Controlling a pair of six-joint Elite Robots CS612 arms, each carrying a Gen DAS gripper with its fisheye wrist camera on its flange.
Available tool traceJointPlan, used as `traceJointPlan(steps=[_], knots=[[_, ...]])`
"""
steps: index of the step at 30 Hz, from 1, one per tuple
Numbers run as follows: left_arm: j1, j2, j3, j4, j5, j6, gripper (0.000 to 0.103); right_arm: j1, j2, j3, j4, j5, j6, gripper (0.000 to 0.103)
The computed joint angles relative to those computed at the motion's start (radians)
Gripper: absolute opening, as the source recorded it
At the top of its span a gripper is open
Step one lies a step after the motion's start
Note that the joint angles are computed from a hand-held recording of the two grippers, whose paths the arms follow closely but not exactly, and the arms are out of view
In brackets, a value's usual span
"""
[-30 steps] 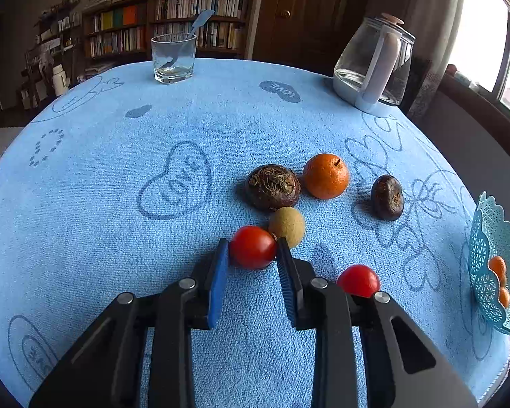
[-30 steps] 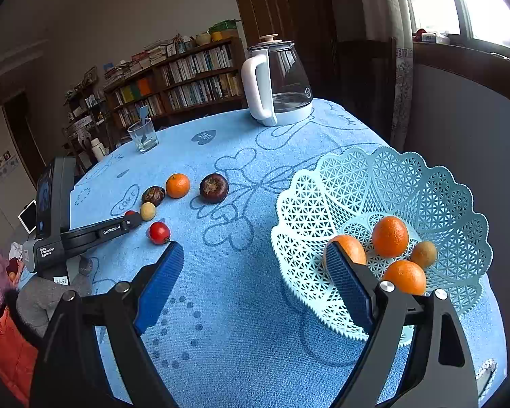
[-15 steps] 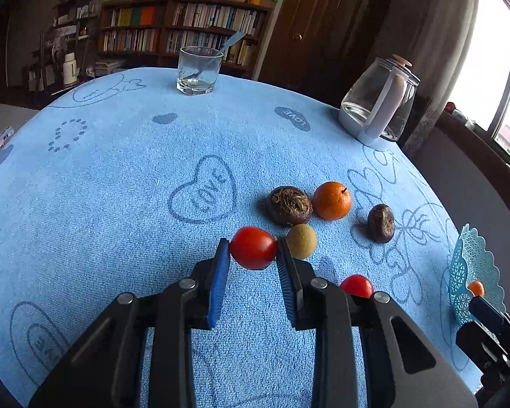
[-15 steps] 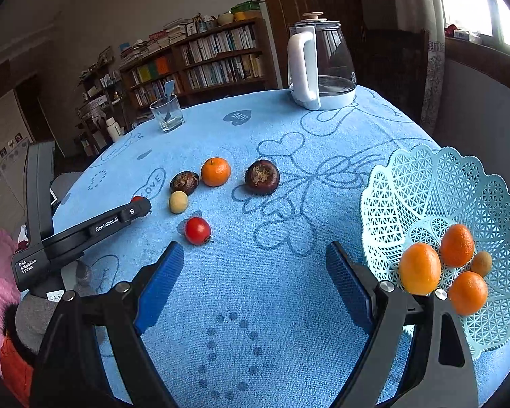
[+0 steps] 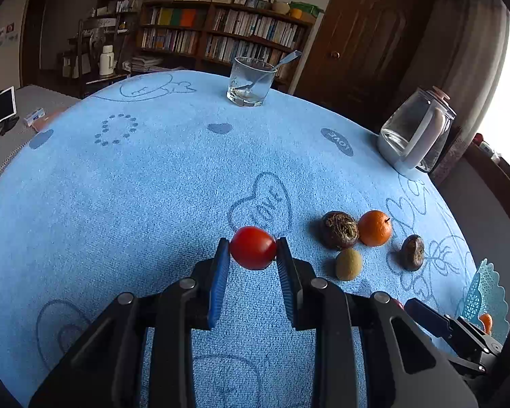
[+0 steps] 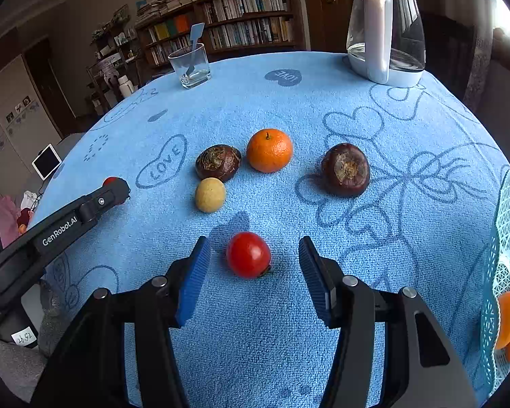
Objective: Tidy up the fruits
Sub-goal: 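Grasp a second red cherry tomato with the right tool while the left tool holds its tomato, then carry the tomato into the basket and open the right tool while left holds tomato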
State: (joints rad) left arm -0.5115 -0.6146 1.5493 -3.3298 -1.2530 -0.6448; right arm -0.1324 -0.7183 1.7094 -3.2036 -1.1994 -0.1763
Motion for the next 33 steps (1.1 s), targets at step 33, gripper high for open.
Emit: traceJointPlan(steps=[33], knots=[[-0.005,-0.002,0.009,-0.069,-0.049,0.037,0.028,-0.050,-0.055,0.078,-0.208,-0.067,0.138,0.029]])
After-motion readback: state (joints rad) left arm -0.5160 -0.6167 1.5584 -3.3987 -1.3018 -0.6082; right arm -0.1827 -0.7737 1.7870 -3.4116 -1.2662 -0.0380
